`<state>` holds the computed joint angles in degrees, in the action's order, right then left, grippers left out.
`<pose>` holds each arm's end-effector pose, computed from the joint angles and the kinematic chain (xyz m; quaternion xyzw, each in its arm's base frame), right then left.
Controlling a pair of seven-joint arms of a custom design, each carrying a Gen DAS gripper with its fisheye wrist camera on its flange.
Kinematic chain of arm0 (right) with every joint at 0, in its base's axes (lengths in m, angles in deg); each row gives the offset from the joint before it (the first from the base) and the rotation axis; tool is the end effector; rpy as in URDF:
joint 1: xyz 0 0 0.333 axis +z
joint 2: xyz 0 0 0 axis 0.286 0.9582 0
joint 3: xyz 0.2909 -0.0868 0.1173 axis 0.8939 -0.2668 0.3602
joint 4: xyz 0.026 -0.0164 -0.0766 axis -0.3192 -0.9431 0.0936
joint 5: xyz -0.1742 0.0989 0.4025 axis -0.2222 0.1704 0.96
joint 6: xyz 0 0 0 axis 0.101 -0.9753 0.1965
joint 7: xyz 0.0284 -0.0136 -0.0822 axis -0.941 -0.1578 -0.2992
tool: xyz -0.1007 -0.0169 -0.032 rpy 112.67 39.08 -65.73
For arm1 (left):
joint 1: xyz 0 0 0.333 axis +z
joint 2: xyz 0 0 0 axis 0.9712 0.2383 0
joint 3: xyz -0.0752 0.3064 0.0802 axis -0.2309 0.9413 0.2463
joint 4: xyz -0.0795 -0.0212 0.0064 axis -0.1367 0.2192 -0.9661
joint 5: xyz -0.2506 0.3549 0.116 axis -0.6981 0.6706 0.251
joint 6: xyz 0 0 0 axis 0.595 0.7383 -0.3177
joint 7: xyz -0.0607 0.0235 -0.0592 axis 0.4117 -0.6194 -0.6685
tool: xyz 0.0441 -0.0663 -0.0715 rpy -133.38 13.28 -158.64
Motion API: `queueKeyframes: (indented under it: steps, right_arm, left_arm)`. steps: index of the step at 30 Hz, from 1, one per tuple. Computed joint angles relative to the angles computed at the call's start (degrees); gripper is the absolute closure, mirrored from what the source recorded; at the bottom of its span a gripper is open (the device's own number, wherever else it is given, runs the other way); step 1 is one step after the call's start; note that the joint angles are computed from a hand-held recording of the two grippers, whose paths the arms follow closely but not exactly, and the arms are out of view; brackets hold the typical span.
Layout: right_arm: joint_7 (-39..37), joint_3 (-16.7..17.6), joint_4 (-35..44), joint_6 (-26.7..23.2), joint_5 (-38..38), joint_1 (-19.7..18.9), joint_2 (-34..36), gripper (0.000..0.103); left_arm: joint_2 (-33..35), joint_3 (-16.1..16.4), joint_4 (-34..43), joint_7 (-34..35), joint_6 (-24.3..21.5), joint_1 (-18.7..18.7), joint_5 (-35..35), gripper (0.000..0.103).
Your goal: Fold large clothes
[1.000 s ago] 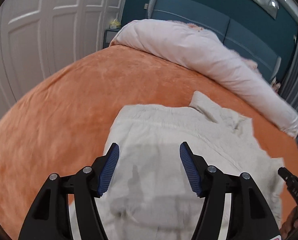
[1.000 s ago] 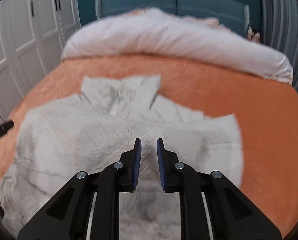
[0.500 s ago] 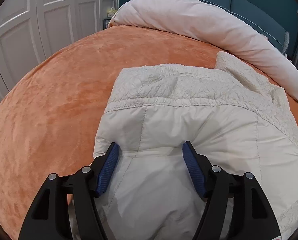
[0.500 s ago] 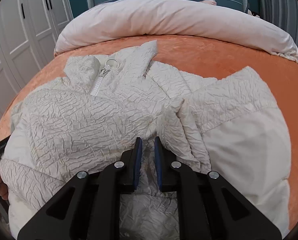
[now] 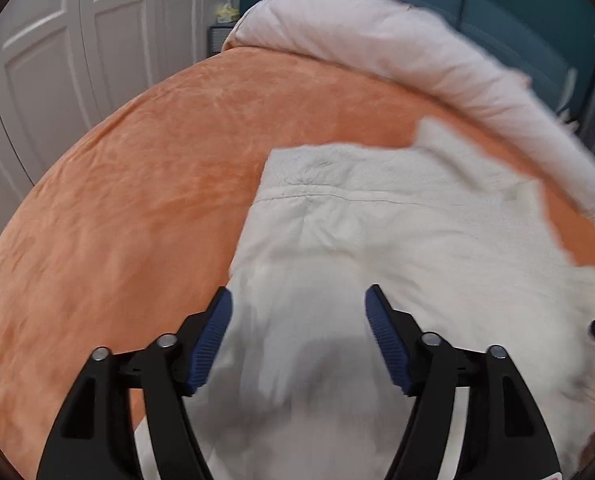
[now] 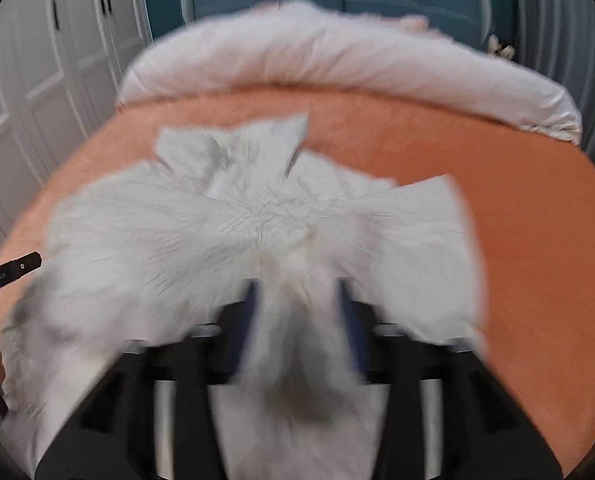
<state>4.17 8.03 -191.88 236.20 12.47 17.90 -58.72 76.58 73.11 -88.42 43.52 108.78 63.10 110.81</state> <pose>0.6979 0.0249 0.4612 -0.7827 0.5065 -0.1710 0.3187 0.5681 -0.2650 0.4296 -0.8554 0.4077 -0.2092 0.2413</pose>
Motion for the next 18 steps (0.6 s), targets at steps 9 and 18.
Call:
queueKeyframes:
  steps: [9,18]
  right_arm:
    - [0.11,-14.27,-27.62,-14.68,-6.52,-10.13,-29.22,0.028]
    - [5.66,-20.56,-30.0,-28.99,-7.15,-14.47,-29.29,0.023]
  left_arm:
    - [-30.29,-8.98,-24.34,-0.38,-3.43,-7.39,-21.49,0.022]
    - [-38.05,-15.77,-36.14,-14.63,3.69,-10.61,-32.76,0.022]
